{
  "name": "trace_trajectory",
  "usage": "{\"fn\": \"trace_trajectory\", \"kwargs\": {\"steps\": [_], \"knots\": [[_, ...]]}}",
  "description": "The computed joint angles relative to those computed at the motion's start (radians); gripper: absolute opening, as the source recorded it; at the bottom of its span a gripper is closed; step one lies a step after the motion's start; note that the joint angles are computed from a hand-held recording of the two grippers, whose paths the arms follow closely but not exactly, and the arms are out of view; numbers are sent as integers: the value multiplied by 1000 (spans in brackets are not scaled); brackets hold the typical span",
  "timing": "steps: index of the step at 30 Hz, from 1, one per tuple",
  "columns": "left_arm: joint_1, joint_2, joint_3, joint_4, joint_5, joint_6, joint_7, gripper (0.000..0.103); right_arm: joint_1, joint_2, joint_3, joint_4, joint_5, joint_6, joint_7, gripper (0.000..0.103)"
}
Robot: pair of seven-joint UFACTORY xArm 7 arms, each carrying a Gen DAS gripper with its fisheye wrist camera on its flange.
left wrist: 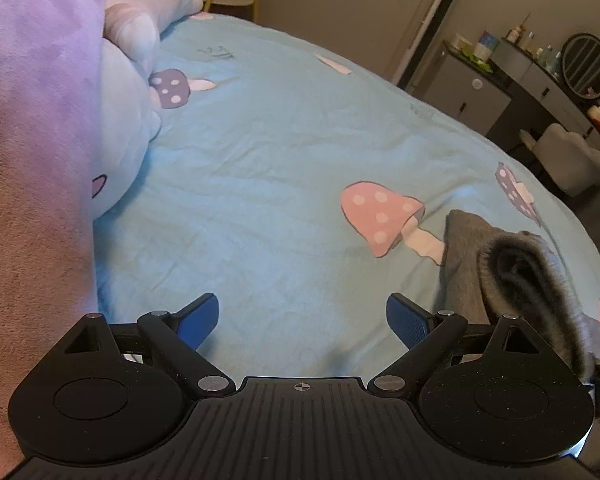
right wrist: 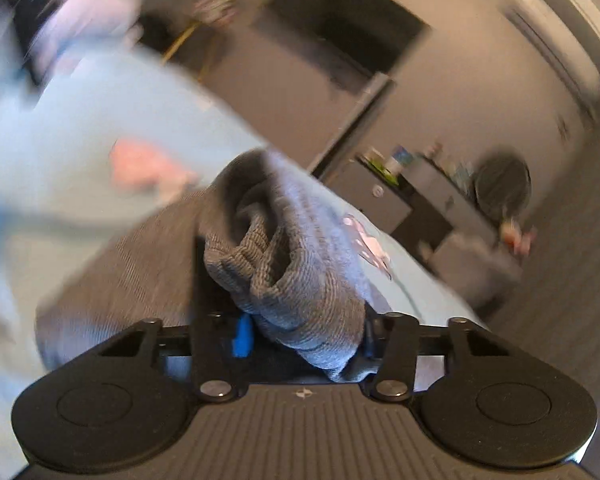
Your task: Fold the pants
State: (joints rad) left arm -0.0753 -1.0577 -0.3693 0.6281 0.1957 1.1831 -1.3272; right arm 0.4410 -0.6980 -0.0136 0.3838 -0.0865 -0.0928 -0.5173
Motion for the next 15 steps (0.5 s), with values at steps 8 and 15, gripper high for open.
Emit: {"fn": "trace_trajectory", "kwargs": {"steps": [8, 15], "knots": [[-8, -6, 13, -12, -2, -15, 14, 95, 204, -103, -367, 251, 519, 417, 323, 43], [-19, 36, 11, -8, 1, -66, 56, 95, -23, 16, -436, 280, 630, 584, 476, 47]]}}
